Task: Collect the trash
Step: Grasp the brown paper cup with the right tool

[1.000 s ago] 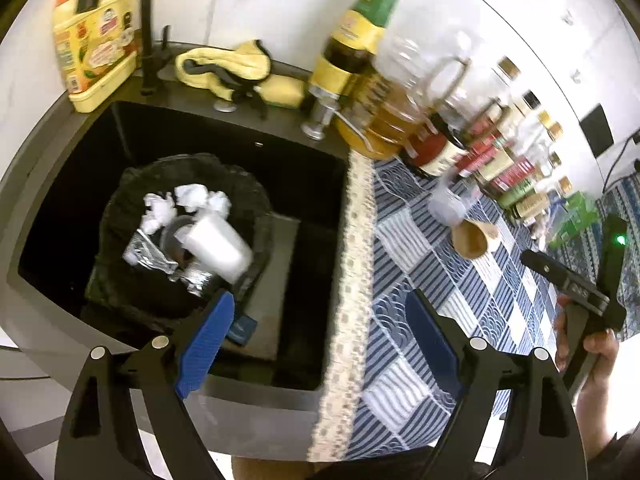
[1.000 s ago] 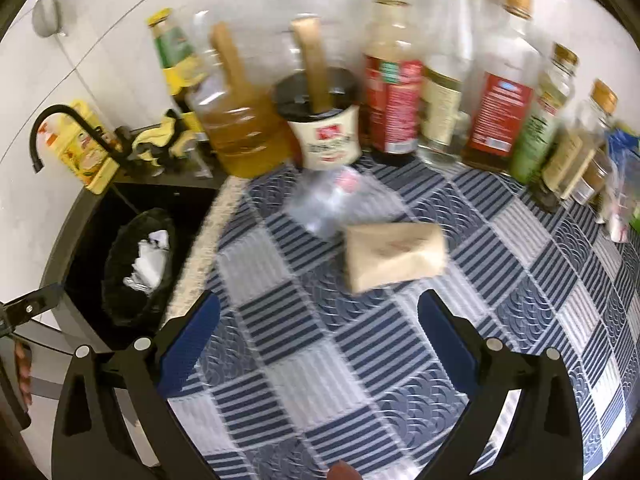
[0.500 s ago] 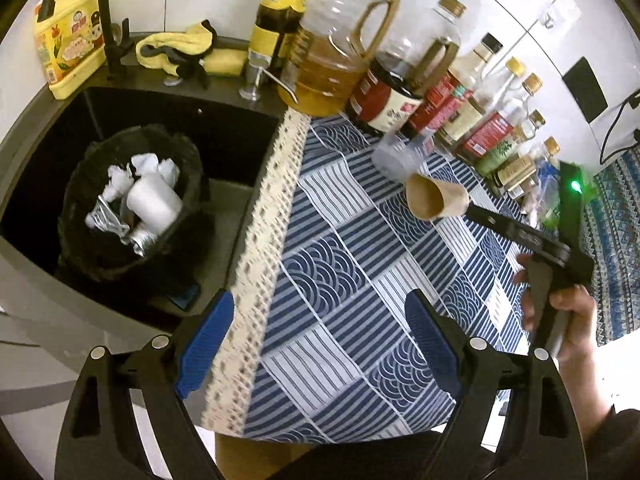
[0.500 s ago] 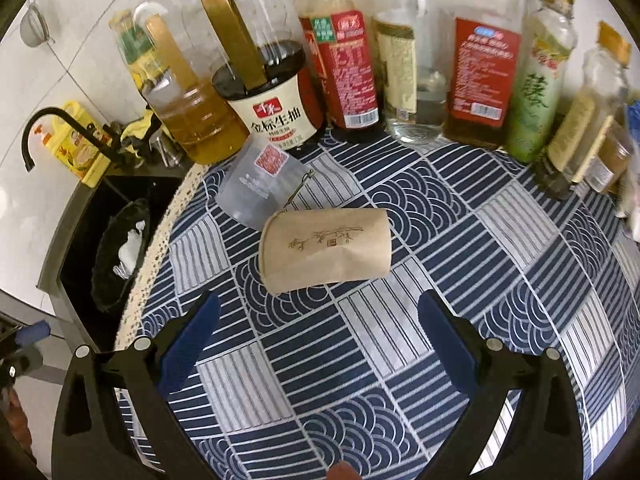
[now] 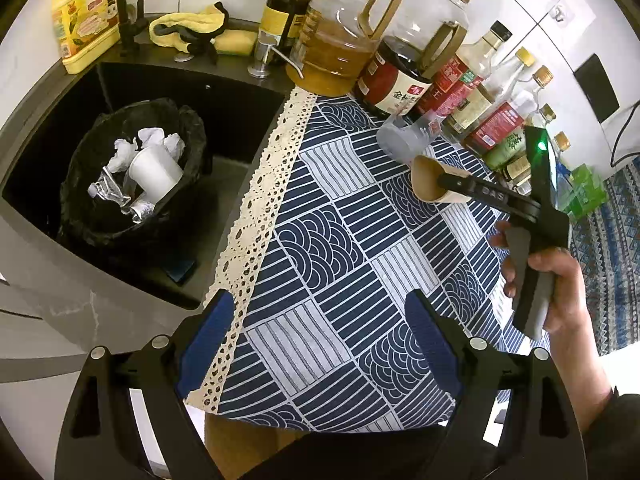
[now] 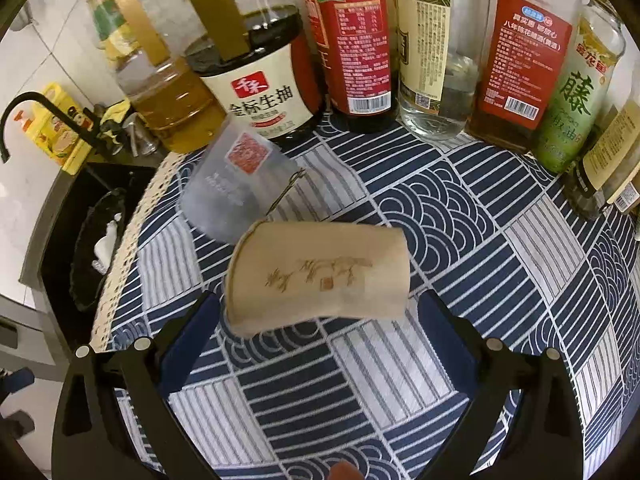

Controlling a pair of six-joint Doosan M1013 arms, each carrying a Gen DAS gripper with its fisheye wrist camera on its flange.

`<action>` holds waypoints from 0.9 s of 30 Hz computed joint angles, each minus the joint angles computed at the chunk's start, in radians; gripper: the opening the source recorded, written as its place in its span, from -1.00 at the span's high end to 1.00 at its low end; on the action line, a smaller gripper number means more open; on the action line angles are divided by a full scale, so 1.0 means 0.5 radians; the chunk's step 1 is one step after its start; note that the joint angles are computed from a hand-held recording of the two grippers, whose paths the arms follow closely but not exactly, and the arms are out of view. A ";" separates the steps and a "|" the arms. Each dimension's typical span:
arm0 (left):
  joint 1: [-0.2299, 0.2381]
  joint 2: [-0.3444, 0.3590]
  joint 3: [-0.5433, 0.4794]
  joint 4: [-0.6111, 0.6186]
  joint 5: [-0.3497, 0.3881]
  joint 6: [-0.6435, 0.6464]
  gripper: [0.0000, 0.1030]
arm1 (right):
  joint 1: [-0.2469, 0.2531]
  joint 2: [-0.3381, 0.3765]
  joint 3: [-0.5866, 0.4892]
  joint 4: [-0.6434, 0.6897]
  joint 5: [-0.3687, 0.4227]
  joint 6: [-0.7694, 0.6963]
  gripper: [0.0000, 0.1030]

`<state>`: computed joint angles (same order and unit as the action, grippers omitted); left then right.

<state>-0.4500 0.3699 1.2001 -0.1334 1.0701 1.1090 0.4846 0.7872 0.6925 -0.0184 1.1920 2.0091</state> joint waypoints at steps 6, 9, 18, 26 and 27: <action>0.004 0.036 -0.041 -0.030 0.034 0.096 -0.65 | -0.023 0.031 -0.036 0.066 0.055 0.064 -0.89; 0.016 0.061 -0.073 -0.051 0.054 0.160 -0.65 | -0.019 0.018 -0.019 0.061 0.059 0.064 -0.70; 0.035 0.155 -0.199 -0.139 0.122 0.381 -0.65 | -0.026 -0.116 0.168 0.103 -0.067 0.149 -0.57; 0.033 0.258 -0.329 -0.215 0.209 0.562 -0.65 | -0.020 -0.224 0.340 0.126 -0.104 0.194 -0.18; 0.032 0.264 -0.339 -0.220 0.215 0.574 -0.65 | -0.021 -0.234 0.359 0.137 -0.107 0.196 0.15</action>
<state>-0.4339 0.5020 1.0308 -0.2433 1.1778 1.3959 0.4740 0.6704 0.8718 0.0503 1.1384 2.1072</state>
